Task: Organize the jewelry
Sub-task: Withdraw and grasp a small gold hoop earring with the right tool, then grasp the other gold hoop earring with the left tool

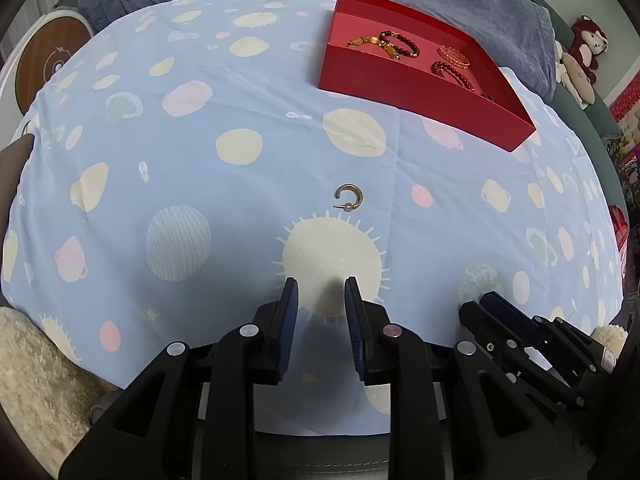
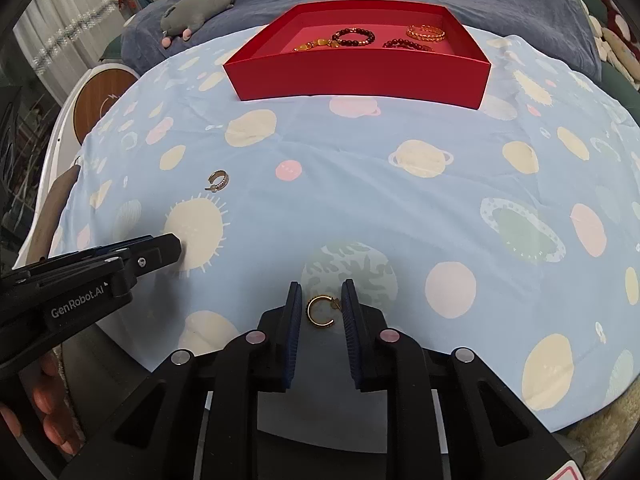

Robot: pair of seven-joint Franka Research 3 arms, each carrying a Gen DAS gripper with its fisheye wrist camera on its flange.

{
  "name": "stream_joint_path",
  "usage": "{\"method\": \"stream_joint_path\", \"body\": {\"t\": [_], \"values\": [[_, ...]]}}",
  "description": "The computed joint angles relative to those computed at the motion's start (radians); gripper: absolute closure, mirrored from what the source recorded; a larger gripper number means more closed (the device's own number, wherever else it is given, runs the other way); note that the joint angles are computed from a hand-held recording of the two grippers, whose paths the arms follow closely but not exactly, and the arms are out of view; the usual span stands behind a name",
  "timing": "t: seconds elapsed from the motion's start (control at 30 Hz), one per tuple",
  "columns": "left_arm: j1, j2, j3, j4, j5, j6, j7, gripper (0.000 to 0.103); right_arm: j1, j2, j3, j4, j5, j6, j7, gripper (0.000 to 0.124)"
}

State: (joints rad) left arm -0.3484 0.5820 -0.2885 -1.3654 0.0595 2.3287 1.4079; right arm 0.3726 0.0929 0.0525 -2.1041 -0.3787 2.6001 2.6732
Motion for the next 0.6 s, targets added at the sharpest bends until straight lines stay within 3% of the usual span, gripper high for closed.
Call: {"method": "stream_joint_path", "body": {"t": [0.6], "values": [[-0.014, 0.034, -0.002, 0.054, -0.001, -0.010, -0.009, 0.080, -0.028, -0.061, 0.010, -0.062, -0.036, 0.015, 0.101, 0.107]]}}
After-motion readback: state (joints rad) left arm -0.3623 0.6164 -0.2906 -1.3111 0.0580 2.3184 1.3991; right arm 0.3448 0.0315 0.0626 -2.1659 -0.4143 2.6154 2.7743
